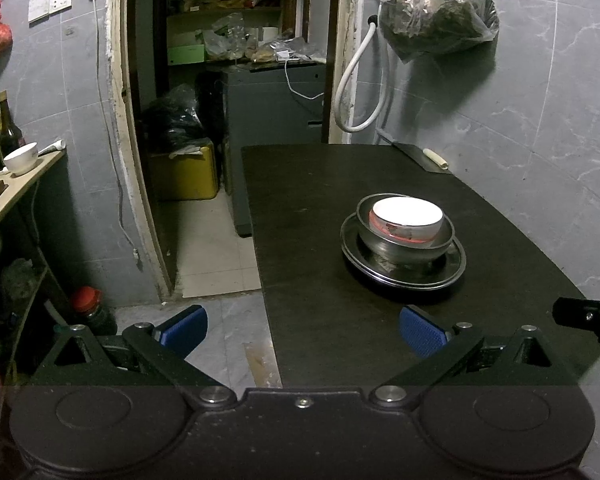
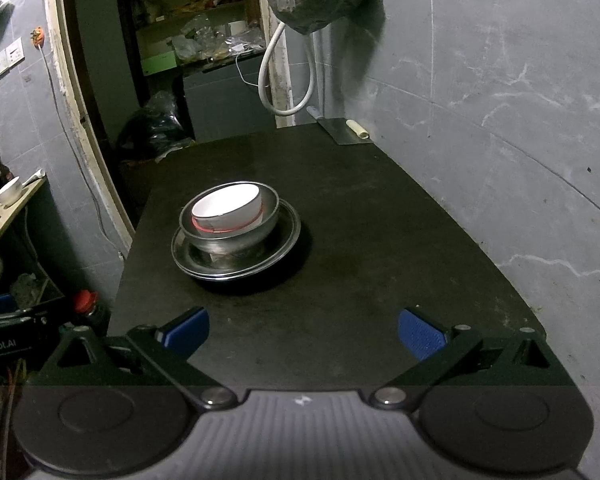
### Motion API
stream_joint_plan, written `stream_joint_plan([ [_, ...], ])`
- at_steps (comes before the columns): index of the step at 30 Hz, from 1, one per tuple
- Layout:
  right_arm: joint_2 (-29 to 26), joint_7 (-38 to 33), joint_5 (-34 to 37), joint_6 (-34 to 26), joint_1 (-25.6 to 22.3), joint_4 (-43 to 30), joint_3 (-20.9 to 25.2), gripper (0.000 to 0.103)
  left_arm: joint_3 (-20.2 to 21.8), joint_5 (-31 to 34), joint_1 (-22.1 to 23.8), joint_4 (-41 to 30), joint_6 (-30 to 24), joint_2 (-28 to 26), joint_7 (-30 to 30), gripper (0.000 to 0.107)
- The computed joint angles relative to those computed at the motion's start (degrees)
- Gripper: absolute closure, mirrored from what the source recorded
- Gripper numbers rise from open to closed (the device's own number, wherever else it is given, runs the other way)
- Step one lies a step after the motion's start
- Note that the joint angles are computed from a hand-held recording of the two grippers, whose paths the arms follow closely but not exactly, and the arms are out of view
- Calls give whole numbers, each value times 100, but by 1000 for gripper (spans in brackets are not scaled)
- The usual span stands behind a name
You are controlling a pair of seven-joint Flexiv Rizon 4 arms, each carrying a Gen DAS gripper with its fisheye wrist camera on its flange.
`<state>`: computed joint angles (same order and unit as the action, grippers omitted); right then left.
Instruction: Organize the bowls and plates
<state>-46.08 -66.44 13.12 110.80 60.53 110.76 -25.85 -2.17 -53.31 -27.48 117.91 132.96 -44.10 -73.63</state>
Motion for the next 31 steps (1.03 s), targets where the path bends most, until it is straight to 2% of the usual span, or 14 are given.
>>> stream_joint_plan([
  [8, -1, -7, 15, -1, 12, 1, -8, 0, -9, -56, -16, -1, 10, 2, 2, 5],
  [17, -14, 15, 6, -31, 8, -9, -25, 0, 15, -431, -84, -32, -202, 55, 127, 5],
  [31, -85, 241, -45, -201, 133, -58, -206, 0, 128, 205, 58, 40, -457, 77, 29, 5],
])
